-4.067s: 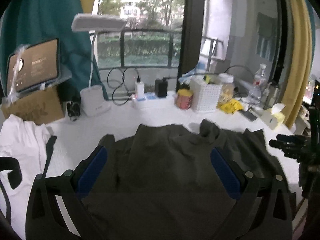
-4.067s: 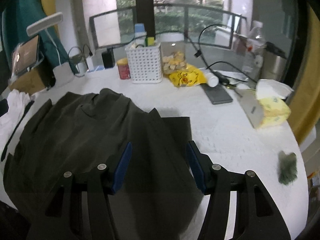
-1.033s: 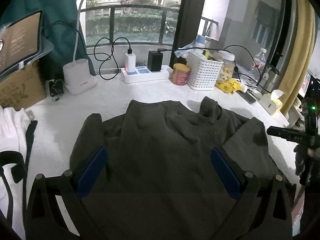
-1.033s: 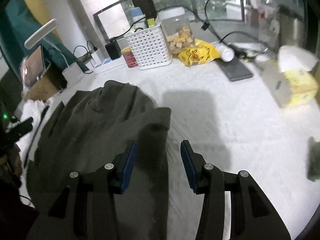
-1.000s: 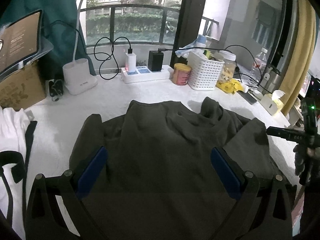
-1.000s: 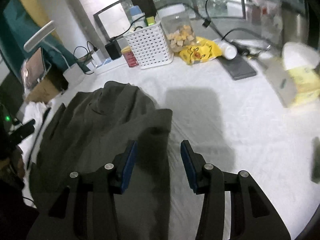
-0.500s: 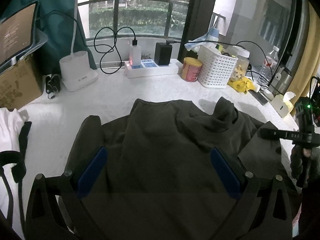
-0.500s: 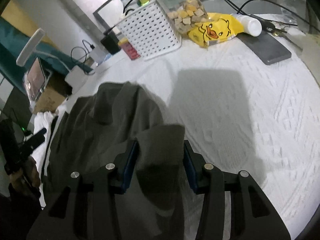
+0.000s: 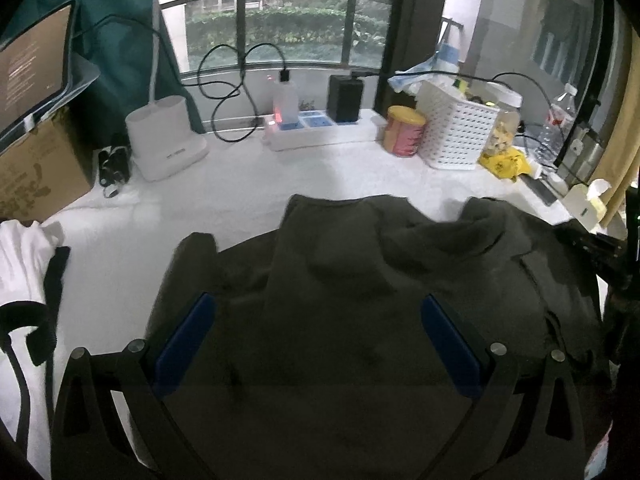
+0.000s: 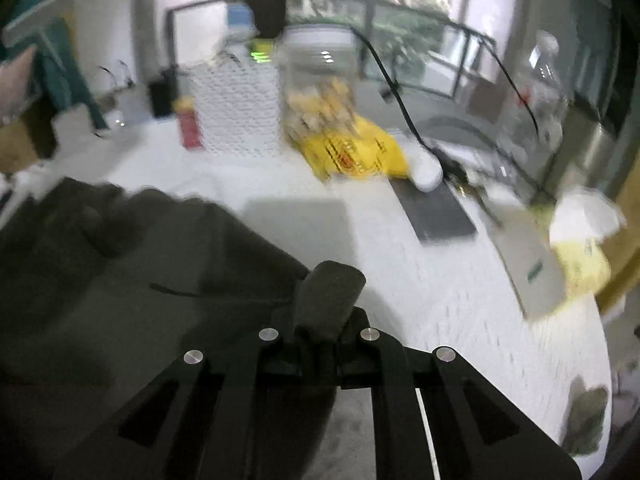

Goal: Fold small clothes

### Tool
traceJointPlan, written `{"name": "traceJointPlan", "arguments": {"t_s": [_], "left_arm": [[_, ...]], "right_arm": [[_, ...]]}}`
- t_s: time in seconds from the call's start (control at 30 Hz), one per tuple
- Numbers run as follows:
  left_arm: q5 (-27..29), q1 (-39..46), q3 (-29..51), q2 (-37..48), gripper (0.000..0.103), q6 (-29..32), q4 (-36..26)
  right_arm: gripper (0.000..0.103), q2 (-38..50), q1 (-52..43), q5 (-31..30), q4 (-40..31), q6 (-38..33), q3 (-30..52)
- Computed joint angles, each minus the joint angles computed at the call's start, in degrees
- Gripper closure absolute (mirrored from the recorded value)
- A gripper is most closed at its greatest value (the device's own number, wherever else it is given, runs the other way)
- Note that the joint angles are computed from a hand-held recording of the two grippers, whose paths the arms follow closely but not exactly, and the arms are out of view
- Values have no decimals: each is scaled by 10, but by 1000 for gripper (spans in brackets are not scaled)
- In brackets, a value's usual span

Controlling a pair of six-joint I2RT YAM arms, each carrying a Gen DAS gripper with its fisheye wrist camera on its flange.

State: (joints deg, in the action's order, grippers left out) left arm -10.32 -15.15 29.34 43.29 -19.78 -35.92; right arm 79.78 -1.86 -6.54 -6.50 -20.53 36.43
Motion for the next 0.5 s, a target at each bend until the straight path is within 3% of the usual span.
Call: {"name": "traceJointPlan", "arguments": {"t_s": [0.3, 0.5], "left_arm": [[34, 183, -26, -22, 1, 128, -8], [126, 339, -58, 14, 3, 236, 53]], "right_arm": [[93, 20, -2, 64, 33, 13, -4], [92, 10, -4, 85, 24, 18, -9]]}}
